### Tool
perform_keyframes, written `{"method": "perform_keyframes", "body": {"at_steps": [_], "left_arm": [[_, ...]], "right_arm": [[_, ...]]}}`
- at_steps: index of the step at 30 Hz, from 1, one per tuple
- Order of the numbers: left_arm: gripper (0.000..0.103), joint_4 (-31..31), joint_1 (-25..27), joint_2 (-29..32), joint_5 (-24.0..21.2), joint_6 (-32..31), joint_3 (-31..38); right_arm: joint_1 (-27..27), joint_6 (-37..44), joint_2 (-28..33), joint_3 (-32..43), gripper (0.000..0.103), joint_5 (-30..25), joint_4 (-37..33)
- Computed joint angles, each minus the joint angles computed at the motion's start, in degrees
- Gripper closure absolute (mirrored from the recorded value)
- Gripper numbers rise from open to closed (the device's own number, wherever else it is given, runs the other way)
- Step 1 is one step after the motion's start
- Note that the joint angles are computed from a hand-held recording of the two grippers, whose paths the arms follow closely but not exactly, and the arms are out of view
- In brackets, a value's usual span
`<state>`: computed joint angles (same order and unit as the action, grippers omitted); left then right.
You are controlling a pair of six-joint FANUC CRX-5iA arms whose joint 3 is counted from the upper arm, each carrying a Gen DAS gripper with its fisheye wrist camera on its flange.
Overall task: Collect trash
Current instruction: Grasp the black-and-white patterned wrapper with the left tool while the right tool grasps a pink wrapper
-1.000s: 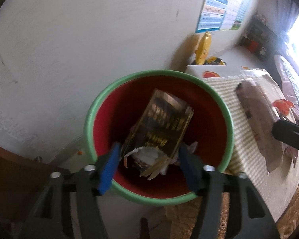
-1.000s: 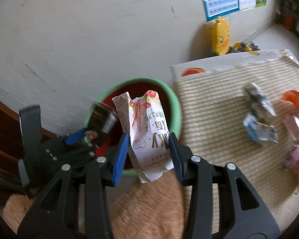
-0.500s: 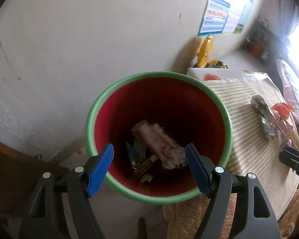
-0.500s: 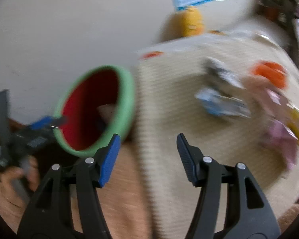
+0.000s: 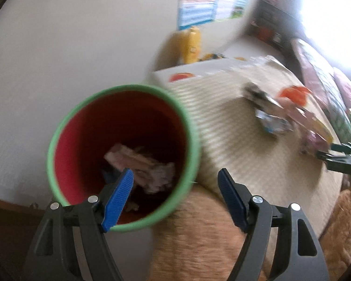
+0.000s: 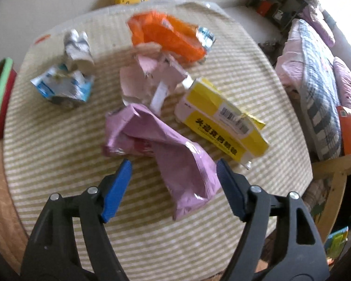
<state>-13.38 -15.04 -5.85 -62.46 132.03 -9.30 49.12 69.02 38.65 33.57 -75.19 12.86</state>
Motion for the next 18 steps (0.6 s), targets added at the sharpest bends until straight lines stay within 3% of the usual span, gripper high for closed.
{"method": "perform_keyframes", "body": {"at_steps": [1,4,10,14,18], "left_arm": [[0.032,0.9,-0.1,0.5,0.3,-0.6,0.4],[0.032,3.6,-0.7,2.5,1.6,-1.9,2.5],[0.032,3.2,-2.8,9.4,1.6,-4.7,10.0],[0.032,4.0,-2.6,15.4,1.5,-6.7,16.0],[0.032,7.6,-0.6,21.2,3.8,-4.6,21.3]], "right_arm": [[-0.2,-0.1,-0.2,-0.2,0.066,-0.1,-0.9],[-0.9,-0.8,-3.6,-3.7,0.071,3.5,-4.7],[-0.9,-5.6,-13.9,-15.3,0.072,9.9,-10.4],[0.5,-11.8,-21.6,-25.2,0.072,15.0,-10.3],[1.0,-16.2,-23.8,-29.3,0.072,17.7,-9.3]]}}
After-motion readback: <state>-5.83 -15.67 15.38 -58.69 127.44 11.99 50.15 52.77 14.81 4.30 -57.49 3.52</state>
